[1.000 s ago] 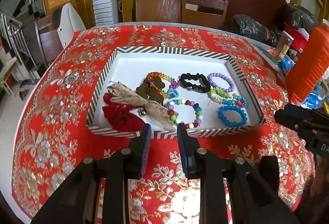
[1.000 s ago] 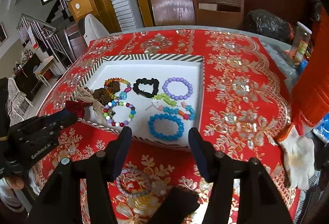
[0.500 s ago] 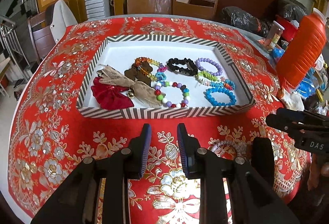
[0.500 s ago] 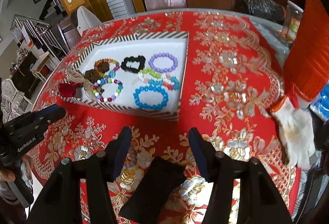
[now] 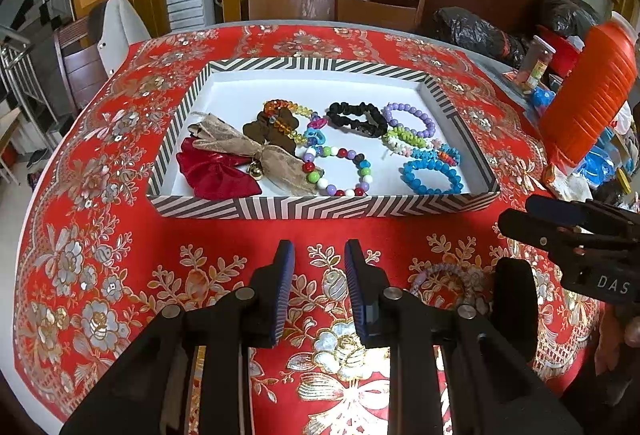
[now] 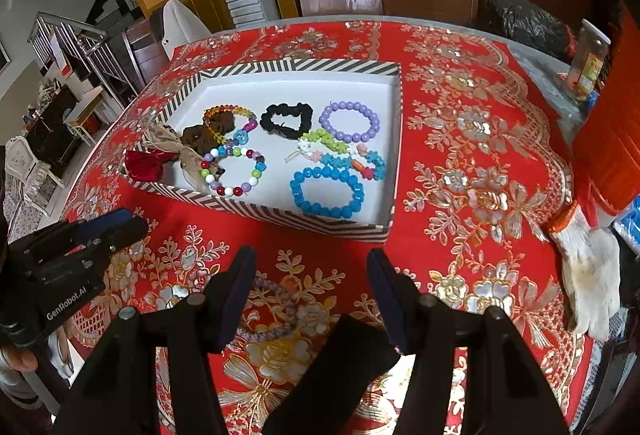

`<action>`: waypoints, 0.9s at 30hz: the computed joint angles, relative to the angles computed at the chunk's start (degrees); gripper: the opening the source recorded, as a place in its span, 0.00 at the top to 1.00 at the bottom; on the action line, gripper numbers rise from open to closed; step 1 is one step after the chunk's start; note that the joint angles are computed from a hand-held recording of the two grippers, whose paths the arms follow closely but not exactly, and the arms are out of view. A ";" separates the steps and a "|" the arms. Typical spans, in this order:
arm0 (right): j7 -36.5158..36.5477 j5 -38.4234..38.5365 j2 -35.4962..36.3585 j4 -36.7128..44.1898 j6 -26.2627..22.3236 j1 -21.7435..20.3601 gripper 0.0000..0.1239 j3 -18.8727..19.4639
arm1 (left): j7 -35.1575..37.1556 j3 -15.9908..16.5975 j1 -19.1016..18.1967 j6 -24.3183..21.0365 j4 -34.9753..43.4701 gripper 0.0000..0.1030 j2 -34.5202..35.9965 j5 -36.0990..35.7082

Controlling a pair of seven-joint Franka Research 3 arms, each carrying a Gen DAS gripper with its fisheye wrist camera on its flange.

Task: Organize jewelry
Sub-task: 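Grasp the silver rhinestone bangle with the left tool while the right tool grasps the black velvet pouch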

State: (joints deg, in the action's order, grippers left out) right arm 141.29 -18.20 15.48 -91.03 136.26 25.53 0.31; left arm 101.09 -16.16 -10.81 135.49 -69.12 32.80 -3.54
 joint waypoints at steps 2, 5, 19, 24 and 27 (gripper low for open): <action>0.21 -0.65 0.60 0.91 -0.56 0.31 0.51 -0.13 | -0.29 0.10 -0.03 -0.02 0.01 0.72 0.06 0.06; -0.17 -0.36 0.97 1.34 -0.35 0.31 0.51 -0.08 | -0.30 0.00 0.12 -0.35 0.06 0.72 0.17 -0.13; 2.01 2.62 -5.60 -8.49 0.08 -0.60 0.46 1.69 | 5.44 -3.33 1.64 -13.45 7.72 0.69 5.03 -8.94; 3.96 4.92 -7.32 -12.65 0.26 -1.41 0.45 2.92 | 6.77 -3.23 0.38 -16.05 8.99 0.69 5.98 -9.67; 4.54 5.76 -6.48 -12.54 -1.04 -1.60 0.45 3.21 | 7.62 -3.11 -0.61 -18.12 10.74 0.69 7.21 -9.38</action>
